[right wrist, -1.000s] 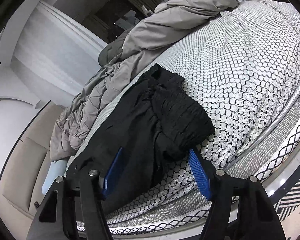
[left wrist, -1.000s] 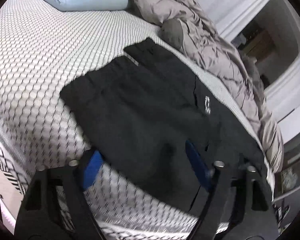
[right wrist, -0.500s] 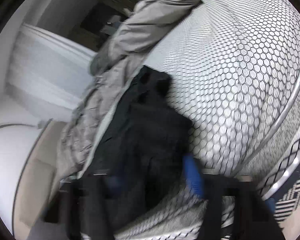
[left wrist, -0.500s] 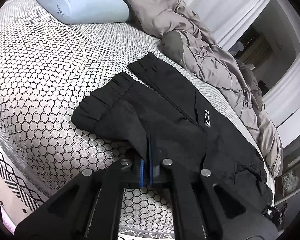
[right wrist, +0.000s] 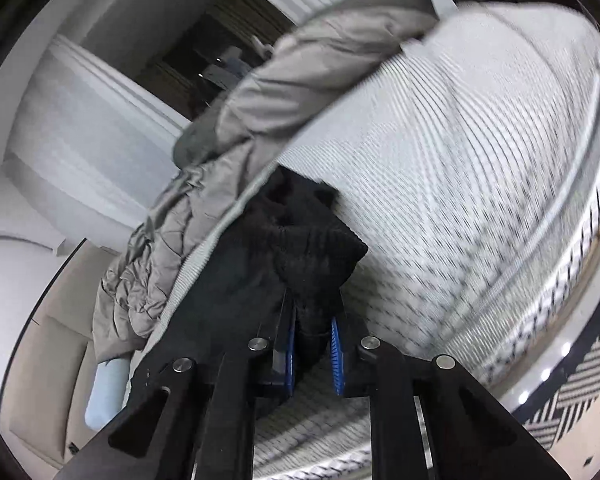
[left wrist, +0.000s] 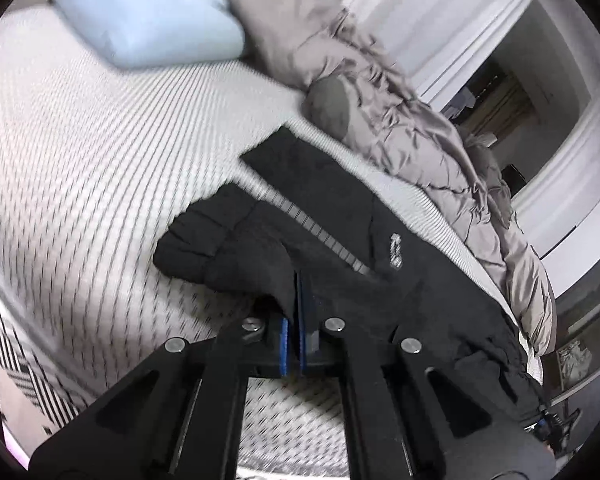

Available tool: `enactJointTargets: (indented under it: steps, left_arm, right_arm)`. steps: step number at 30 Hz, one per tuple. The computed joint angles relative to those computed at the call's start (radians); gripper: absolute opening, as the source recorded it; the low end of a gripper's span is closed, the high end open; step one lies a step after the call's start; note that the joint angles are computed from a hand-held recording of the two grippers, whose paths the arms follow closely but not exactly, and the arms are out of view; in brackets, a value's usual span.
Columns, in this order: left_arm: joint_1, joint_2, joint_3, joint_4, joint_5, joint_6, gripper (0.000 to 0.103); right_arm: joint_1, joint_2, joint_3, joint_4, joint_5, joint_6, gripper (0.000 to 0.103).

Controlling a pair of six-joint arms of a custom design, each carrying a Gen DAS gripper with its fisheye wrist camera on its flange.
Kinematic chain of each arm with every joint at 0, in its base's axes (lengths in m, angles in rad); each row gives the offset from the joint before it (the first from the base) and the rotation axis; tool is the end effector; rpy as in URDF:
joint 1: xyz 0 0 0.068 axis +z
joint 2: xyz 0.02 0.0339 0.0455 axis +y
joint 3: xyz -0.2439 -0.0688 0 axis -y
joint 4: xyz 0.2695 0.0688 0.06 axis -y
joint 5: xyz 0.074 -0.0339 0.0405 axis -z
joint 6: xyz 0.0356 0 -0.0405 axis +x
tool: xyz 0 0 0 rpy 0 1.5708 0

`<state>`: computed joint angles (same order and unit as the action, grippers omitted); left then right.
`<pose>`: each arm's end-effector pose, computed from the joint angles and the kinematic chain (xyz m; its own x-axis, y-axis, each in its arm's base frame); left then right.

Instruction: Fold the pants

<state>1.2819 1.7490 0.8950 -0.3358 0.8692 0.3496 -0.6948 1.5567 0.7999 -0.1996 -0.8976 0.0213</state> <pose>0.1177 0.3005 0.0998 -0.4327 -0.6798 -0.5922 -0.4147 0.7333 -0.5388 0.2553 -0.1765 0.1374 -0.6264 0.5394 -0.5627 0.0663 0.7562 0.6510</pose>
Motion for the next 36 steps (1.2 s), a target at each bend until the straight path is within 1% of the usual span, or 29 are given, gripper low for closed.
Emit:
enactJointTargets:
  steps: [2, 4, 6, 8, 9, 10, 11, 12, 13, 14, 15, 16, 17, 18, 19, 20, 21, 22, 23, 24, 25, 27, 28, 29, 31, 32, 33, 34, 36]
  left_arm:
    - [-0.049, -0.024, 0.034, 0.018, -0.009, -0.073, 0.001]
    - [-0.106, -0.030, 0.079, 0.044, -0.033, -0.149, 0.001]
    - [-0.167, -0.012, 0.148, 0.064, -0.066, -0.230, 0.001]
    - [-0.248, 0.042, 0.261, 0.065, -0.119, -0.310, 0.001]
    - [-0.284, 0.079, 0.320, 0.066, -0.148, -0.349, 0.001]
    - [-0.334, 0.147, 0.417, 0.054, -0.190, -0.385, 0.001]
    - [-0.368, 0.200, 0.490, 0.042, -0.219, -0.404, 0.001]
    - [-0.409, 0.277, 0.590, 0.028, -0.260, -0.433, 0.001]
    - [-0.447, 0.359, 0.701, -0.002, -0.305, -0.454, 0.001]
    - [-0.475, 0.432, 0.802, -0.039, -0.344, -0.461, 0.003]
    - [-0.500, 0.514, 0.915, -0.092, -0.378, -0.464, 0.012]
    - [-0.525, 0.608, 1.040, -0.141, -0.415, -0.470, 0.021]
    - [-0.544, 0.706, 1.166, -0.185, -0.446, -0.483, 0.042]
    - [-0.551, 0.789, 1.292, -0.244, -0.454, -0.501, 0.055]
    - [-0.551, 0.850, 1.371, -0.237, -0.464, -0.562, 0.059]
    - [-0.549, 0.887, 1.425, -0.254, -0.467, -0.581, 0.068]
    - [-0.547, 0.922, 1.487, -0.288, -0.465, -0.597, 0.075]
    - [-0.542, 0.929, 1.499, -0.296, -0.448, -0.613, 0.077]
    - [-0.535, 0.913, 1.468, -0.277, -0.424, -0.607, 0.077]
    - [-0.535, 0.880, 1.418, -0.263, -0.430, -0.576, 0.077]
    - [-0.533, 0.826, 1.329, -0.231, -0.444, -0.554, 0.077]
    - [-0.523, 0.723, 1.163, -0.168, -0.443, -0.537, 0.077]
    - [-0.515, 0.657, 1.055, -0.125, -0.426, -0.540, 0.077]
    - [-0.504, 0.604, 0.971, -0.091, -0.402, -0.544, 0.077]
    - [-0.469, 0.480, 0.759, -0.017, -0.350, -0.545, 0.077]
    - [-0.453, 0.434, 0.675, 0.005, -0.323, -0.547, 0.077]
    - [-0.429, 0.387, 0.592, 0.012, -0.287, -0.537, 0.077]
    - [-0.405, 0.345, 0.511, 0.026, -0.236, -0.536, 0.077]
    - [-0.383, 0.307, 0.411, 0.025, -0.170, -0.518, 0.077]
  right_arm:
    - [0.031, -0.040, 0.013, 0.022, 0.013, 0.054, 0.013]
    - [0.085, -0.054, 0.047, 0.067, 0.063, 0.131, 0.013]
    - [0.151, -0.035, 0.115, 0.096, 0.124, 0.208, 0.013]
    - [0.226, 0.022, 0.222, 0.103, 0.201, 0.257, 0.013]
    - [0.272, 0.066, 0.294, 0.095, 0.245, 0.273, 0.013]
    - [0.306, 0.123, 0.371, 0.084, 0.269, 0.287, 0.013]
    - [0.343, 0.197, 0.472, 0.057, 0.291, 0.298, 0.013]
    - [0.382, 0.277, 0.586, 0.012, 0.328, 0.298, 0.013]
    - [0.415, 0.350, 0.682, -0.012, 0.369, 0.305, 0.013]
    - [0.449, 0.439, 0.808, -0.066, 0.412, 0.302, 0.013]
    - [0.479, 0.529, 0.933, -0.120, 0.461, 0.295, 0.013]
    - [0.512, 0.625, 1.059, -0.148, 0.523, 0.307, 0.018]
    - [0.530, 0.708, 1.185, -0.217, 0.563, 0.293, 0.025]
    - [0.555, 0.800, 1.310, -0.258, 0.636, 0.281, 0.038]
    - [0.568, 0.878, 1.428, -0.315, 0.680, 0.275, 0.045]
    - [0.576, 0.930, 1.496, -0.331, 0.710, 0.282, 0.045]
    - [0.574, 0.953, 1.514, -0.336, 0.711, 0.292, 0.048]
    - [0.572, 0.950, 1.494, -0.323, 0.696, 0.303, 0.049]
    - [0.571, 0.926, 1.444, -0.298, 0.680, 0.306, 0.050]
    - [0.572, 0.885, 1.368, -0.262, 0.680, 0.289, 0.056]
    - [0.571, 0.834, 1.278, -0.216, 0.677, 0.266, 0.062]
    - [0.565, 0.749, 1.140, -0.155, 0.641, 0.247, 0.069]
    - [0.562, 0.709, 1.078, -0.133, 0.621, 0.243, 0.070]
    - [0.557, 0.653, 0.991, -0.103, 0.601, 0.245, 0.072]
    - [0.554, 0.577, 0.882, -0.075, 0.575, 0.260, 0.079]
    - [0.547, 0.530, 0.818, -0.063, 0.548, 0.262, 0.079]
    - [0.537, 0.477, 0.744, -0.035, 0.512, 0.260, 0.080]
    - [0.528, 0.422, 0.667, -0.006, 0.481, 0.256, 0.084]
    - [0.512, 0.325, 0.537, 0.033, 0.435, 0.250, 0.091]
